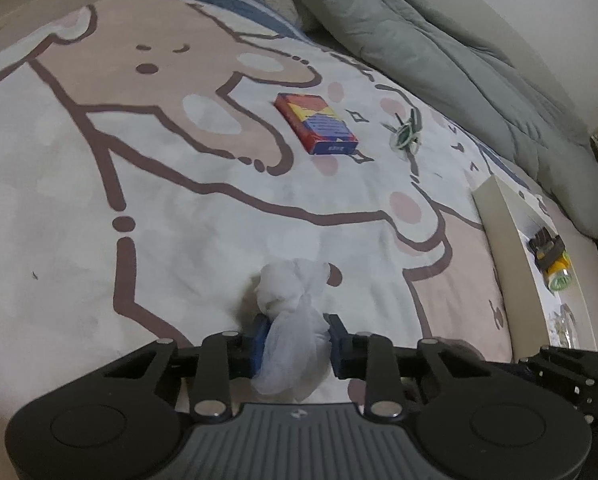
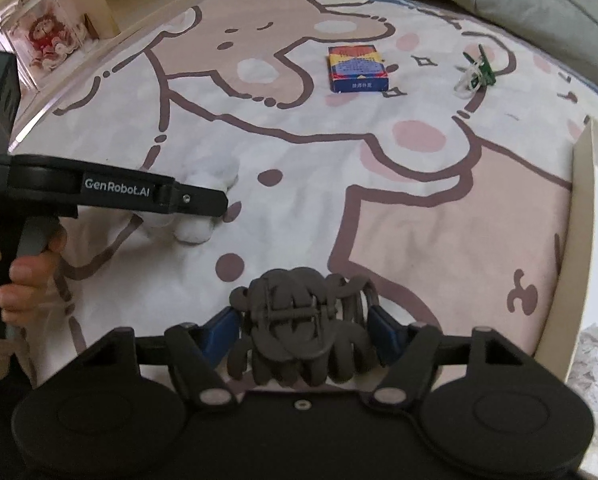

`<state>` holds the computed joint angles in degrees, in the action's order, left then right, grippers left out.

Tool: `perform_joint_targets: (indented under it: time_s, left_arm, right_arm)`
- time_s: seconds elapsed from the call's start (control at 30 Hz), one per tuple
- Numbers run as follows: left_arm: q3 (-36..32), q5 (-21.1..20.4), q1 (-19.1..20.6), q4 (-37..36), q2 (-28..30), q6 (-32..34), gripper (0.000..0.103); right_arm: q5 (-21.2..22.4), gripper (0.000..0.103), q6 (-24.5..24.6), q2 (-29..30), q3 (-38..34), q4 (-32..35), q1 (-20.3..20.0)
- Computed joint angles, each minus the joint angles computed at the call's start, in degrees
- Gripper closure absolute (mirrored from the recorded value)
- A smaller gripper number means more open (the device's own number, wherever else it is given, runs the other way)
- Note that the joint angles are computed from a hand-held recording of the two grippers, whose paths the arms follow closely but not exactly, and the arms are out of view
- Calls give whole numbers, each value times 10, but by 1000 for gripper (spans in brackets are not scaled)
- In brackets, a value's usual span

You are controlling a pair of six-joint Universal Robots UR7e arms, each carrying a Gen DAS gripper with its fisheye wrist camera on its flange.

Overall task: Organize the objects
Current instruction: 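Carry the tissue with left tool while right tool carries the claw over the white box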

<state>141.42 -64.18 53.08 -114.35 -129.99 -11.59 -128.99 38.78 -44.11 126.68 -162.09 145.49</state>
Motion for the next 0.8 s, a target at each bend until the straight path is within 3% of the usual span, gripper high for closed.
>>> perform_joint_targets:
  time_s: [0.17,0.43,0.57,0.8]
  left_arm:
    - [1,21,-37,21,-30,4,72]
    - [-2,70,-146,97,-97,-18,72]
    - [-6,88,-206,150,-125,-54,72]
    - [-14,91,-307,250,-162,-150,72]
  right_arm:
    - [-3,32,27,-5,8,-24,4]
    - [-33,32,84,-42,13,-11,32]
    - [-54,32,125,-76,17,22,51]
    - [-105,32,230,-144,23,148,90]
